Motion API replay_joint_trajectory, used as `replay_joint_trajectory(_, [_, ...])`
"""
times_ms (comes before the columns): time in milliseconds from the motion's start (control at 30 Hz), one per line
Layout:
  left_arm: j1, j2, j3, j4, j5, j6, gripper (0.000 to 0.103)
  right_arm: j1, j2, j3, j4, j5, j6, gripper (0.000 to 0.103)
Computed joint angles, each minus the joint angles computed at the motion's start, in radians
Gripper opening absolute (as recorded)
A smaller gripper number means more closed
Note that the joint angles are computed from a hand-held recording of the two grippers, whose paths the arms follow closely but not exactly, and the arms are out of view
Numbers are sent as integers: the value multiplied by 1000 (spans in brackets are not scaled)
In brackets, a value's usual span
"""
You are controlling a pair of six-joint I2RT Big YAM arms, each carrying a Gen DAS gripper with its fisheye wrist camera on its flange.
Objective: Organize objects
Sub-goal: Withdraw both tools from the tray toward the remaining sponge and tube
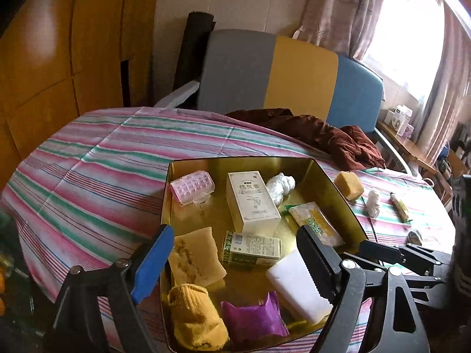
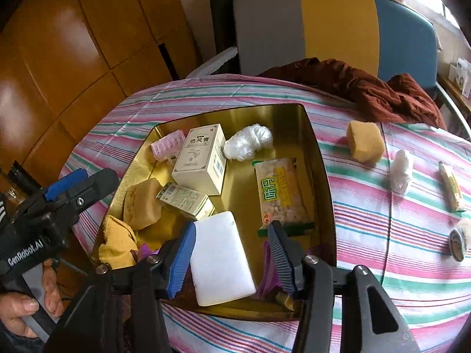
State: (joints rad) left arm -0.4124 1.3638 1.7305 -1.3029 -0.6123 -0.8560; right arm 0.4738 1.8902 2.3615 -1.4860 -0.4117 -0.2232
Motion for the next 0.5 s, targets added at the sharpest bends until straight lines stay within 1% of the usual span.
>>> replay_joint_trajectory(100, [-10, 2, 4, -3, -4, 2, 87, 3, -13, -14, 11, 8, -4, 57])
replay_joint_trajectory(333, [-27, 3, 6, -15, -15, -11, 87, 5, -40, -56, 37, 25, 0, 57])
replay_joint_trajectory(500, [-41, 12, 19, -26, -26, -5, 88, 2, -60, -84, 61, 41, 5, 57])
